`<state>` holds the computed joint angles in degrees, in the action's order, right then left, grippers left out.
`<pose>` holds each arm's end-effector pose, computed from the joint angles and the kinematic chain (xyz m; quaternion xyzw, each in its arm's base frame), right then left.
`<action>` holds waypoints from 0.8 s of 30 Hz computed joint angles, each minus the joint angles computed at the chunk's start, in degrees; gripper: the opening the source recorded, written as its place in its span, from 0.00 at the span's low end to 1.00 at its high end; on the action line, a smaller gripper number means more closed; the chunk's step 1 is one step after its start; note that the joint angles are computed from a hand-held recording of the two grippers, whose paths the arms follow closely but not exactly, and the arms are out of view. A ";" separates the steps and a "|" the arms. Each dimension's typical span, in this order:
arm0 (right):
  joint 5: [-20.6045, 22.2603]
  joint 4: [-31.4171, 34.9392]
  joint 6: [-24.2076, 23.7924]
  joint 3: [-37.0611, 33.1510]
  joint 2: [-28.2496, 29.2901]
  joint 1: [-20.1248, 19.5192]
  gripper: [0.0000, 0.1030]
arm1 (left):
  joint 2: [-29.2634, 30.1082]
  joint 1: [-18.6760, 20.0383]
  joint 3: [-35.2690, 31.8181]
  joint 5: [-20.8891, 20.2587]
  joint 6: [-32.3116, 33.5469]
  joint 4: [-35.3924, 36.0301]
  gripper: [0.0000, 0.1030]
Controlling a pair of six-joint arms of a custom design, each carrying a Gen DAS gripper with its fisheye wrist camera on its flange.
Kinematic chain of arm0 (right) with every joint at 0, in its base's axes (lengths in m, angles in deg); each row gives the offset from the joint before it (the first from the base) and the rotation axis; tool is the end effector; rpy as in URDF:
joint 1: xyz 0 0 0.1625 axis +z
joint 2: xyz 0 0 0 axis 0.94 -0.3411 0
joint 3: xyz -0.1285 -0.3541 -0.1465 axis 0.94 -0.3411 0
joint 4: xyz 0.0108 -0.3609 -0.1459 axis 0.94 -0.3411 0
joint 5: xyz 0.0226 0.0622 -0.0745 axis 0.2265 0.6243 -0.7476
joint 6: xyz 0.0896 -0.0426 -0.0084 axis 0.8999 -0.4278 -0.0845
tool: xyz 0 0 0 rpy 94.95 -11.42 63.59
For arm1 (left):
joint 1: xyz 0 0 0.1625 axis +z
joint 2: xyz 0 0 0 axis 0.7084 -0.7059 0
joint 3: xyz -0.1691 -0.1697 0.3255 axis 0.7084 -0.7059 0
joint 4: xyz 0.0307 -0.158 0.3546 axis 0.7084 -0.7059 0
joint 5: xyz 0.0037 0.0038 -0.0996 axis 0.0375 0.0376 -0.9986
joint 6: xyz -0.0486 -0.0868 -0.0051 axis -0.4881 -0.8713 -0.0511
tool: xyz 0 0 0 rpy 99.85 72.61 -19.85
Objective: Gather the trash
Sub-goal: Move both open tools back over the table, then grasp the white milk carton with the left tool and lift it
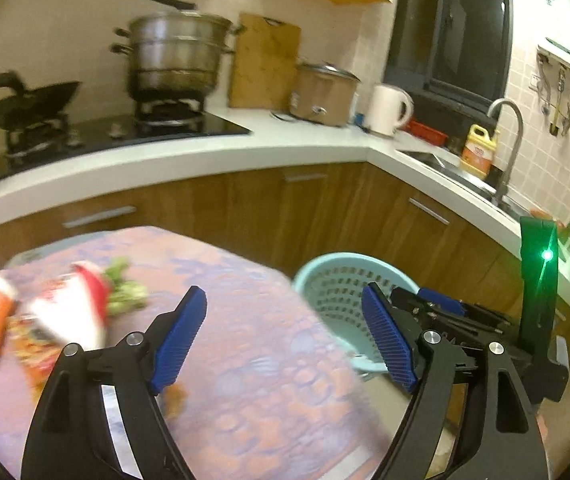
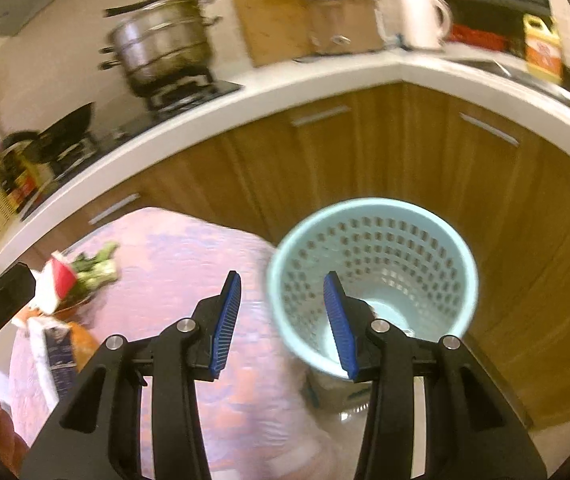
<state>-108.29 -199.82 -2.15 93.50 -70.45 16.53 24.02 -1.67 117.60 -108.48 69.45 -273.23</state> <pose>0.0751 -0.6610 0.2045 0.1919 -0.8996 0.3371 0.2005 -0.2973 -0.5784 0.0468 0.1568 0.8334 -0.4532 0.2745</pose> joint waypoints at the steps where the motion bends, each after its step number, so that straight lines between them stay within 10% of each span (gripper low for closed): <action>1: 0.81 -1.13 -1.02 1.06 0.07 0.60 0.39 | -0.94 -0.40 2.22 1.14 0.00 -1.93 0.80; 14: 8.42 -14.73 -10.38 10.62 5.01 5.23 0.49 | -11.09 -1.53 25.42 6.88 -11.31 -8.77 0.83; 24: 8.90 -21.40 -12.34 11.05 8.62 4.84 0.49 | -8.42 1.48 23.81 5.00 -15.31 -2.57 0.83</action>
<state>-99.39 -221.22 -14.49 104.55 -61.83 21.37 15.60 -0.19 141.41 -103.49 54.13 -275.79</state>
